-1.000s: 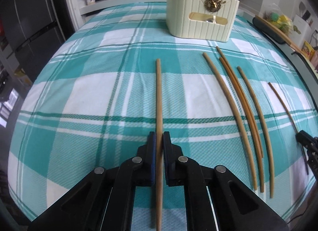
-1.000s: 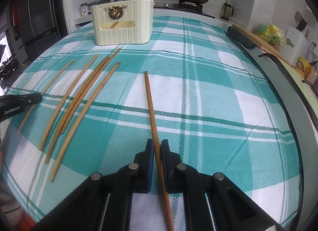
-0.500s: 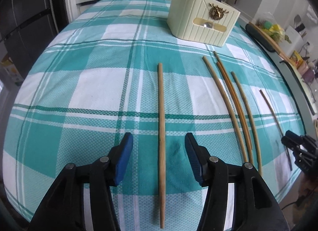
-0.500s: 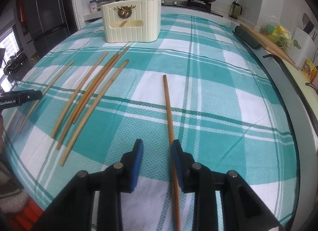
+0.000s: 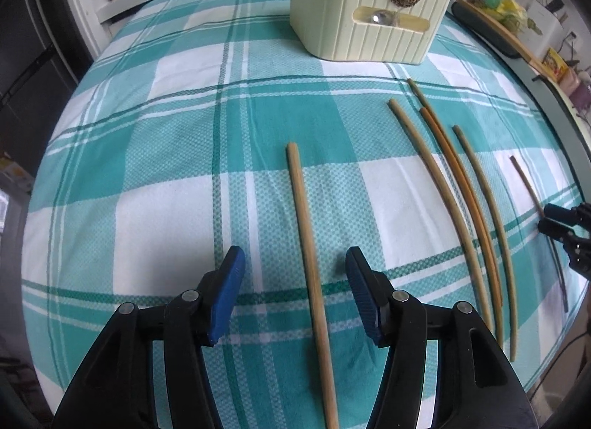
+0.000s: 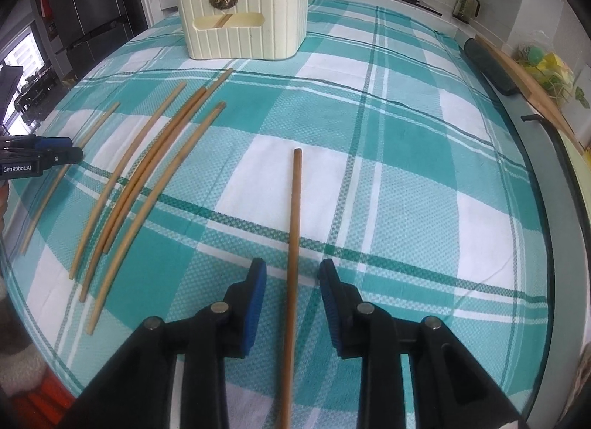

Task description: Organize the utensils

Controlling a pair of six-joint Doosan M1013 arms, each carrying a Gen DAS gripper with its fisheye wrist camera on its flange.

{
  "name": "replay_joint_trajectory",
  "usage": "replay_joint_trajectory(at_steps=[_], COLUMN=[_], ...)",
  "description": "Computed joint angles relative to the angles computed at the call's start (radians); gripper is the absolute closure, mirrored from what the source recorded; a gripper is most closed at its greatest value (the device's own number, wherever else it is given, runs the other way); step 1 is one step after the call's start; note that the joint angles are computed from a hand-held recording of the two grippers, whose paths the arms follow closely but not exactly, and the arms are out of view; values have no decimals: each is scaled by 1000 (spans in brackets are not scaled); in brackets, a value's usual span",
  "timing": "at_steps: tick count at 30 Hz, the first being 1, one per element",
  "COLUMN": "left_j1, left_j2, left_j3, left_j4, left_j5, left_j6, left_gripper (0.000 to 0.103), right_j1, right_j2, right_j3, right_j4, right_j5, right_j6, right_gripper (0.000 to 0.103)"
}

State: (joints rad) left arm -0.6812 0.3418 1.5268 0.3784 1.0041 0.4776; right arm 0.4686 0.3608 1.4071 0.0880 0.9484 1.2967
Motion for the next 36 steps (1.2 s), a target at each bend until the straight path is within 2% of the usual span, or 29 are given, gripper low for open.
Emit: replay_joint_trajectory(at_steps=[7, 9, 11, 12, 13, 14, 15, 21, 27, 36], left_j1=[30, 37, 44, 48, 50, 52, 53, 33, -9, -98], left_j2=[28, 37, 45, 48, 51, 53, 53, 16, -59, -154], left_j3=[-45, -61, -75, -81, -86, -90, -89, -64, -36, -13], left_j4=[-53, -69, -82, -85, -82, -78, -77, 14, 150, 358], left_j5=[36, 44, 46, 48, 50, 54, 47, 31, 6, -27], left_j6=[114, 147, 166, 169, 165, 157, 145, 34, -102, -257], left_gripper=[47, 52, 67, 74, 88, 95, 96, 98, 98, 98], right_j1=[-2, 2, 9, 12, 15, 18, 22, 17, -4, -25], right_j2=[67, 85, 100, 109, 118, 126, 132, 133, 61, -79], right_j3=[-96, -124, -148, -162, -176, -189, -199, -200, -156, -79], right_j4=[32, 27, 12, 7, 5, 0, -7, 51, 135, 257], right_j5=[79, 100, 111, 119, 128, 134, 136, 85, -14, -170], right_j6=[-26, -34, -39, -41, -39, -34, -30, 1, -11, -93], right_gripper=[73, 73, 77, 81, 88, 93, 97, 97, 98, 98])
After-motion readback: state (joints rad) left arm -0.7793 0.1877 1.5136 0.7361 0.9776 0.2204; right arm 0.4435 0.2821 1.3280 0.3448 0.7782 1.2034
